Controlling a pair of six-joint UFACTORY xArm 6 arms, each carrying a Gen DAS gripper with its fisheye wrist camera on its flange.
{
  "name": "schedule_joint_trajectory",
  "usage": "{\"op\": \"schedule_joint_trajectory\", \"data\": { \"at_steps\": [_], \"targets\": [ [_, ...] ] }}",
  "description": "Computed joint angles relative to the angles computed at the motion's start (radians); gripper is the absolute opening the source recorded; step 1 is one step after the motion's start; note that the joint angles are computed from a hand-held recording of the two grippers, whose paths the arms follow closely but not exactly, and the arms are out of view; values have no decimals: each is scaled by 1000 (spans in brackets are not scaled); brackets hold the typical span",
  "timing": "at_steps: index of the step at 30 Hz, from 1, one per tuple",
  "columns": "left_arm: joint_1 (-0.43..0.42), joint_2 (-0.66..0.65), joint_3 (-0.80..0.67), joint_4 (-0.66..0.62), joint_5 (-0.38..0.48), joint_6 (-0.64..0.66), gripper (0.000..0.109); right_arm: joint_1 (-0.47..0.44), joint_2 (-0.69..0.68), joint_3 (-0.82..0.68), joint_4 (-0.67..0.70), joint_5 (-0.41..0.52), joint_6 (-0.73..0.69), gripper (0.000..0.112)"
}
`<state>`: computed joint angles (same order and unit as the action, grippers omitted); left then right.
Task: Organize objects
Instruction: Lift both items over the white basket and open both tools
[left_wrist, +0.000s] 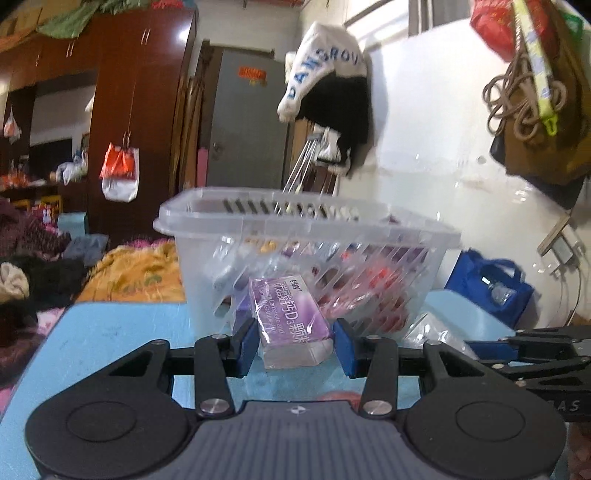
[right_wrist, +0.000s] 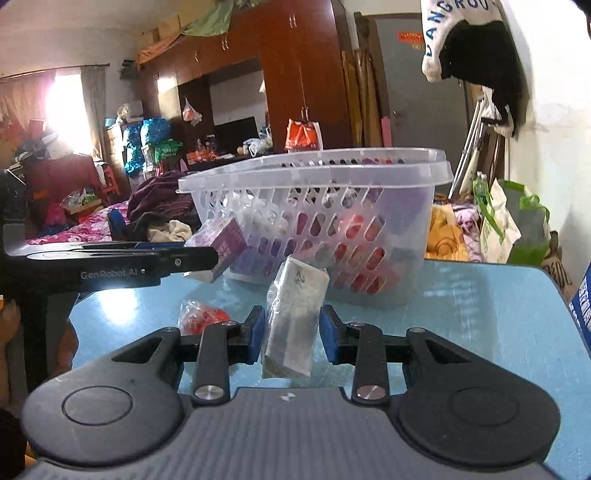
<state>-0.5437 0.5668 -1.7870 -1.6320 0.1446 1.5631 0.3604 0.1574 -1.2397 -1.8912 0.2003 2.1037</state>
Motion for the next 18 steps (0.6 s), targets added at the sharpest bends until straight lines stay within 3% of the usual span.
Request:
{"op": "schedule_joint_trajectory", "data": {
  "at_steps": [3,14,18],
  "targets": [
    [0,-16,6,-114,8,123,48,6,-5,2,-35,16,31,36],
    [12,-41,18,-307,31,306,48,29,-30,22,-199,68,190,36],
    [22,-66,42,-426,59,427,48,48,-44,42,-233,120,215,36]
  ]
}}
